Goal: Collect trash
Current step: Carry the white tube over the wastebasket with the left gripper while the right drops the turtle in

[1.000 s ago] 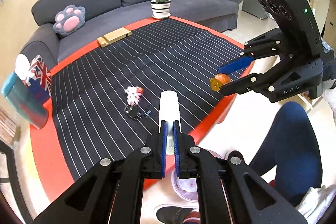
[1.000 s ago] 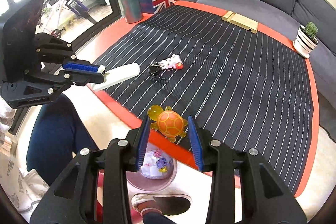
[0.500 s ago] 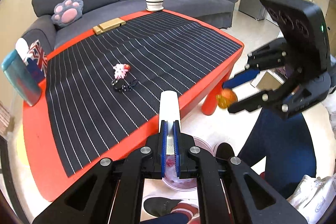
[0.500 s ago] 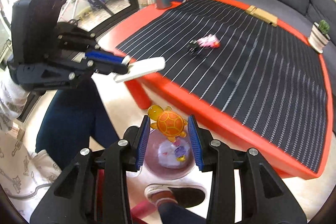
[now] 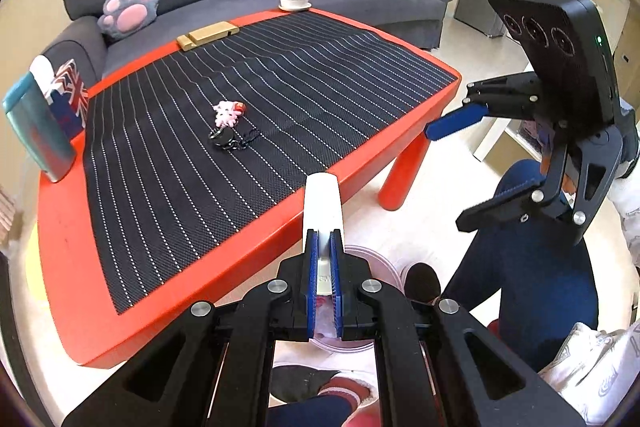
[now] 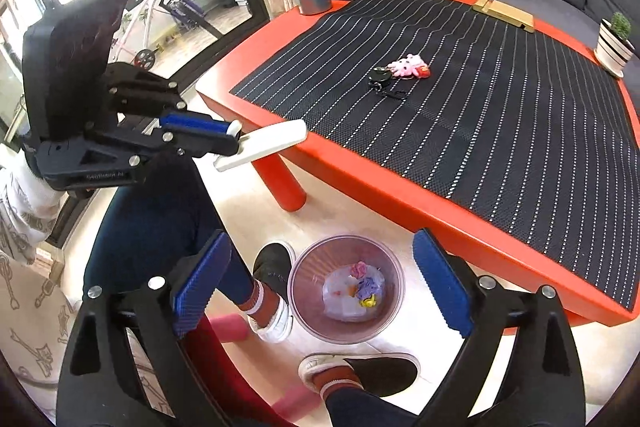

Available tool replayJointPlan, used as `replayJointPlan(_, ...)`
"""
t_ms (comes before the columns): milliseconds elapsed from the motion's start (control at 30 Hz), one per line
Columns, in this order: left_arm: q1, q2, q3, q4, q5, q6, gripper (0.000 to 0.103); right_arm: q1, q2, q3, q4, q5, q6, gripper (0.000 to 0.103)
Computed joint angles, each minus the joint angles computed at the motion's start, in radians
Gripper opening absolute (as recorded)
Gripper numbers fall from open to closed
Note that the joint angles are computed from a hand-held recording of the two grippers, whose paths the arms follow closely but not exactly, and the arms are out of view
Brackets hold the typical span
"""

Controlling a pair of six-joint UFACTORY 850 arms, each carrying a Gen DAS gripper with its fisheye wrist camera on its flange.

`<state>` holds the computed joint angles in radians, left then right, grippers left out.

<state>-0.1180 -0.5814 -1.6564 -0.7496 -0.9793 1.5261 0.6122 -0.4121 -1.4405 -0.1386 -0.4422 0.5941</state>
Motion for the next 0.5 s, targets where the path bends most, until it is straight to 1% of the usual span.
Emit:
replayJointPlan(300,-0.004,-0.007,-0.006,0.01,-0.011,-0.005,0.007,-0.002,0.017,0.024,-0.041,0.001,0.077,0.099)
replayJointPlan(500,-0.008,-0.004,0.002,0.012,-0.016,0.0,0.007,-0.001,0.036,0.044,-0.085,0.004,0.134,0.099)
